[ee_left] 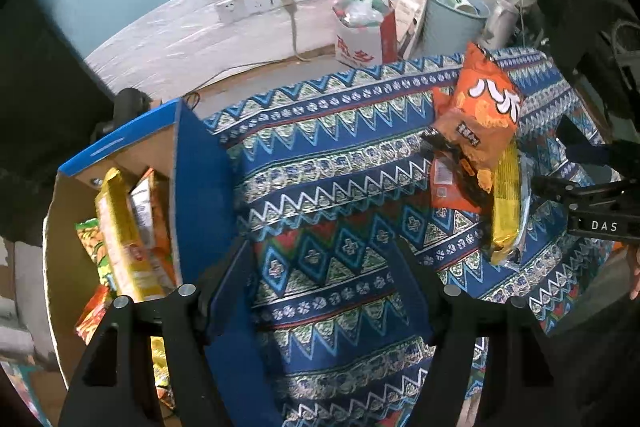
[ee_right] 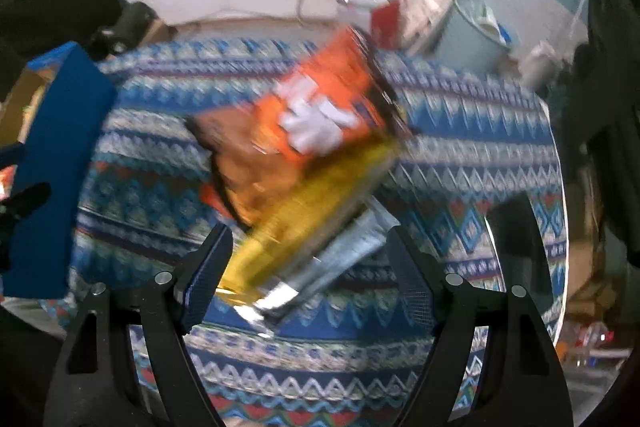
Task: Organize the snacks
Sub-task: 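Grasp the silver foil bag with the right gripper and lift it, then grasp the orange bag with white lettering with the left gripper while the right holds the foil bag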
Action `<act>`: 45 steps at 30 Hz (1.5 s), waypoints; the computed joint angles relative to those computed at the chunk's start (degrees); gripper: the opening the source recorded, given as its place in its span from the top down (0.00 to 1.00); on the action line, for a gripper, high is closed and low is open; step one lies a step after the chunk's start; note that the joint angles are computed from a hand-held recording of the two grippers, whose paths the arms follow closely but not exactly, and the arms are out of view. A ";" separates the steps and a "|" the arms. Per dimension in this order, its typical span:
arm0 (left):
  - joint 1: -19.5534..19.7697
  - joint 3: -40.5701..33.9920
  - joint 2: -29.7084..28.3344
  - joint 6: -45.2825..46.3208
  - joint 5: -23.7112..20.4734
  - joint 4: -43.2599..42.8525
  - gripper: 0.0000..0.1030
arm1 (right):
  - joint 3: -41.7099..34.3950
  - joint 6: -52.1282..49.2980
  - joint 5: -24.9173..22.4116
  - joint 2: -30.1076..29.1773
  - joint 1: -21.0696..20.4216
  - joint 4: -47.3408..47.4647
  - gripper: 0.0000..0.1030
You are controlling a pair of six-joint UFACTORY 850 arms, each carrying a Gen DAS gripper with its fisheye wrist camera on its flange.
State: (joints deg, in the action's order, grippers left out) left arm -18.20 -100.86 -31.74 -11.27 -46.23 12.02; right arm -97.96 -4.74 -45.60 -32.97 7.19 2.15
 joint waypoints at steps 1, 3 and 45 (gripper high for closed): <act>-0.24 -0.46 -0.55 0.16 -0.39 0.09 0.30 | 0.41 0.71 -0.32 -0.10 -0.40 -0.77 0.24; -0.66 -1.32 -1.55 0.60 -0.83 -0.07 0.30 | 0.39 2.03 -1.09 -0.87 -1.06 -1.40 0.24; -4.73 -17.36 -13.15 5.16 -6.48 -1.94 0.27 | 2.98 -0.09 -4.08 -3.45 -7.79 -0.37 0.53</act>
State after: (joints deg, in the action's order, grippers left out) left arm -22.93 -118.22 -44.89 -6.10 -52.71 10.08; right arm -94.98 -4.83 -49.67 -36.42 -0.60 1.79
